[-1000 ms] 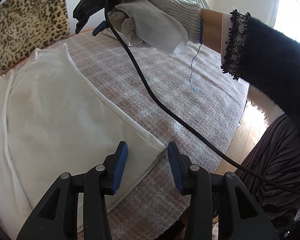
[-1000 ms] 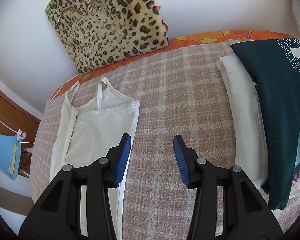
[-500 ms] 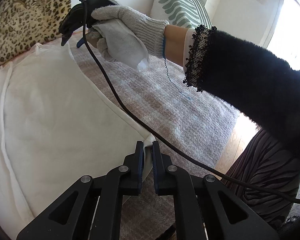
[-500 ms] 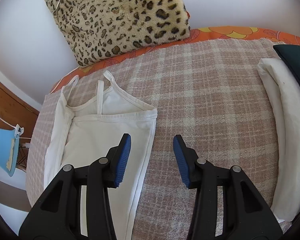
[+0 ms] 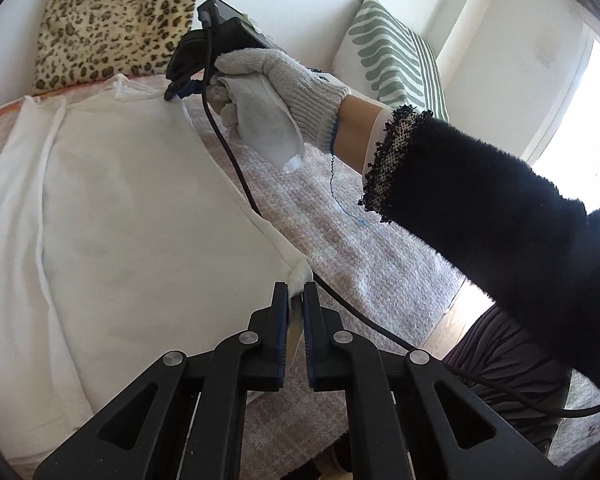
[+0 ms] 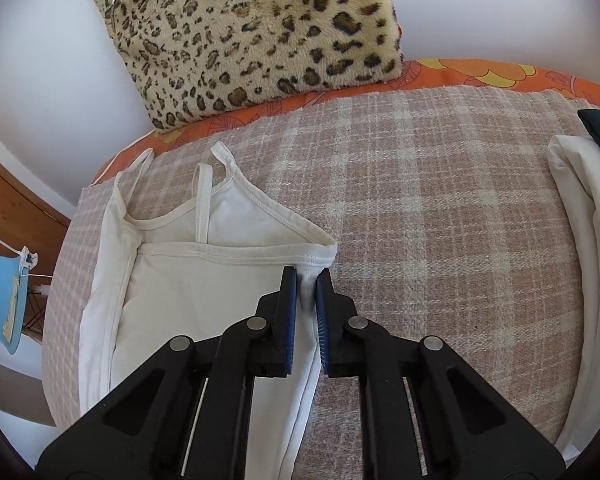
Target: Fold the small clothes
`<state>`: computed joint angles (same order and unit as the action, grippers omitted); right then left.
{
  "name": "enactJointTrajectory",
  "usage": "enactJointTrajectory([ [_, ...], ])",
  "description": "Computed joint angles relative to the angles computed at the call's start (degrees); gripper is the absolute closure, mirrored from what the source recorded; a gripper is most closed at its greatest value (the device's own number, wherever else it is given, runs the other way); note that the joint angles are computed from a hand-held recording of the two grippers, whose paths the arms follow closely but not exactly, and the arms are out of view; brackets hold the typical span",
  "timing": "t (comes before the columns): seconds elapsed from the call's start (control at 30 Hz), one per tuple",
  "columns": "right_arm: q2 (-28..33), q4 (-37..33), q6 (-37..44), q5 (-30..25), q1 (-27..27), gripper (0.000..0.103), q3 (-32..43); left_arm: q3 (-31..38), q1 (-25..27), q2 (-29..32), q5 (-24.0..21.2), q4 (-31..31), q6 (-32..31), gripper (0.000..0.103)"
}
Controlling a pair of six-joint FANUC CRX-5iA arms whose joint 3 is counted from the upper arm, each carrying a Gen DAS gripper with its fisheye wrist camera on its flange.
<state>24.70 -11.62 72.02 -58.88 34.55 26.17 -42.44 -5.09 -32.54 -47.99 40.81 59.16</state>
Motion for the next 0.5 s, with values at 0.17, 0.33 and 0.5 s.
enactJointTrajectory([
  [0.17,-0.4,2.8,-3.2,0.4,0.9,0.096,0.1,-4.7,1.7,-4.7,3.5,3.9,4.2,0.098],
  [0.33,0.4,6.8,-5.2,-1.5,2.8,0.096,2.3,-9.6,3.4,-9.9,6.5,8.3,8.7,0.098],
  [0.5,2.2,10.9,-6.9,-4.1,5.3,0.097,5.8,-10.7,6.4,-13.6,5.7,7.0,10.5,0.098],
])
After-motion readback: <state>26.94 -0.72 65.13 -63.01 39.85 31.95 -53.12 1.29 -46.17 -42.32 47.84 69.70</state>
